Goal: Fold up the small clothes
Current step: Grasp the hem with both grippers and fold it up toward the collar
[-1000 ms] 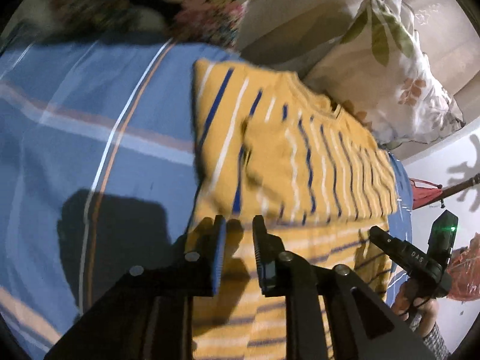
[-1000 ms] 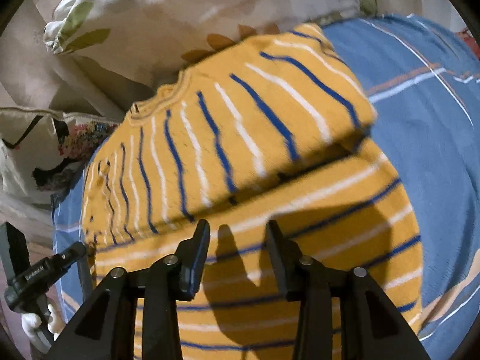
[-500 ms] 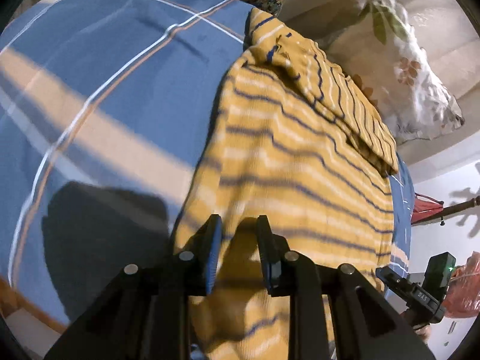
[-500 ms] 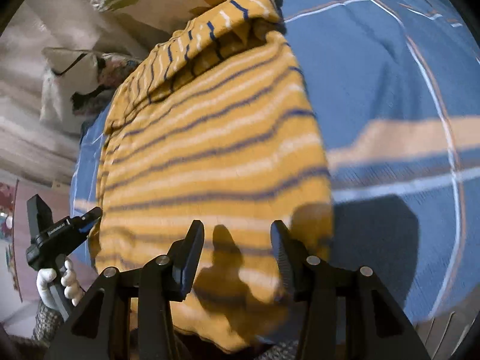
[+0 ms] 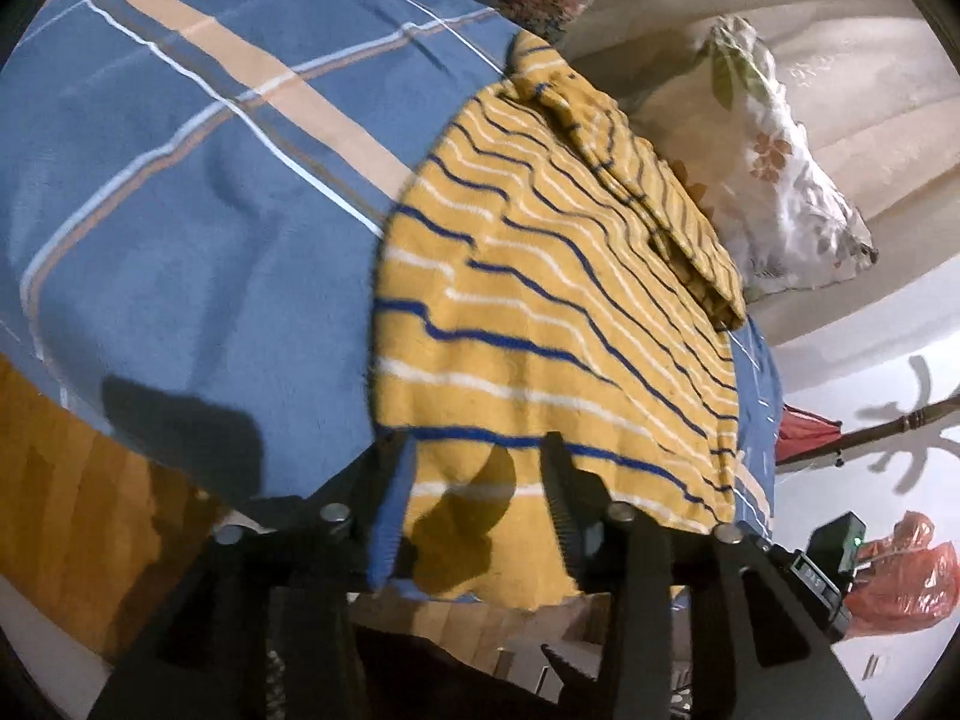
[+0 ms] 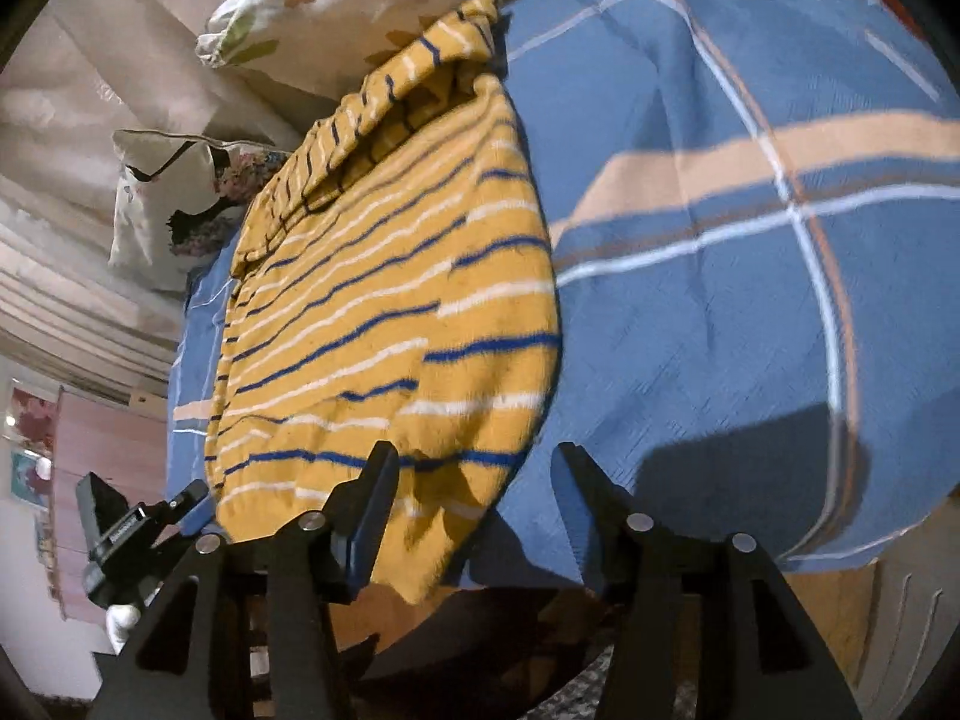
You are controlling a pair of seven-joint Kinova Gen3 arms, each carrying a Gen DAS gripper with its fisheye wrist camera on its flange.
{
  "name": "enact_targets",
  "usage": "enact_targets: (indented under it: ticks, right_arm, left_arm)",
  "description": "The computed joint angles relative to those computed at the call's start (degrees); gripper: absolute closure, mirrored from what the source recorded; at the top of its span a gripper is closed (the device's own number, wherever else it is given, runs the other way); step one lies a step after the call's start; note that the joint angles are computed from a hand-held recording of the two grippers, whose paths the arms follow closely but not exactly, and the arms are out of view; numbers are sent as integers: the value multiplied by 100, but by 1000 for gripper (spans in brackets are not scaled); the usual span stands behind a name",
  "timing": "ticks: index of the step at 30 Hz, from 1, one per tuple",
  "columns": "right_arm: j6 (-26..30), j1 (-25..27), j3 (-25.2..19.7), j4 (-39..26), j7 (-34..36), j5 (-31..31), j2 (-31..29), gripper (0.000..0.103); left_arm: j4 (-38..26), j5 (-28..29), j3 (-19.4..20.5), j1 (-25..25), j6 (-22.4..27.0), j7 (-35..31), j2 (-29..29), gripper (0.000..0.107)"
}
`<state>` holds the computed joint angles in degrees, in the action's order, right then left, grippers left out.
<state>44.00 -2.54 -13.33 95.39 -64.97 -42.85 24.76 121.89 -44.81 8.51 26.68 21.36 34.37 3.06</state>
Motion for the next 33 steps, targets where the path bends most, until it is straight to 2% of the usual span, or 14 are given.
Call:
enact_targets:
  ticks: [3, 5, 7, 9, 10, 12, 14, 17, 20, 22, 23, 26, 28, 33]
  right_arm:
    - [235, 131, -159, -102, 287, -220, 167, 44]
    - [391, 103, -187, -177, 321, -243, 278, 42]
    - [304, -5, -138, -129, 343, -215, 223, 40]
    - [351, -51, -123, -138, 336, -179, 212, 40]
    - [363, -63, -131, -125, 345, -191, 208, 40]
    - [485, -82, -178, -155, 433, -215, 255, 40]
    - [566, -135, -208, -210, 528, -212, 314, 41]
    - [588, -234, -204, -287, 579, -184, 376, 41]
    - [568, -349, -125, -333, 467, -44, 370, 63]
    - [653, -377, -94, -389, 377, 59, 423, 92]
    - [704, -374, -85, -420, 353, 103, 456, 92]
    - [891, -197, -177, -421, 589, 50, 448, 96]
    - [1115, -29, -207, -376, 878, 9, 355, 98]
    - [1506, 225, -29, -217, 1223, -199, 161, 99]
  left_arm:
    - [-51, -513, -418, 532, -60, 409, 108, 38]
    - [-107, -480, -669, 756, -136, 335, 159, 33]
    - [-169, -159, -502, 574, -117, -74, 172, 33]
    - [-242, 198, -1, 58, -72, -540, 186, 33]
    - [-250, 398, 195, -175, -119, -773, 177, 43]
    - [-169, 847, 570, -706, -494, -1199, 188, 100]
    - [-86, 1313, 662, -926, -746, -1590, 184, 104]
    - [-141, 1952, 296, -626, -752, -2290, 191, 104]
    - [58, 2625, 449, -913, -1238, -2771, 246, 92]
    - [59, 2759, 454, -909, -1210, -2848, 226, 94]
    - [1, 2687, 329, -748, -1056, -2824, 216, 105]
    - [-115, 2250, -179, -72, -539, -2262, 59, 105]
    - [-92, 1934, -318, 232, -249, -1796, -147, 105]
    - [3, 1185, 257, 51, 152, -654, -547, 105]
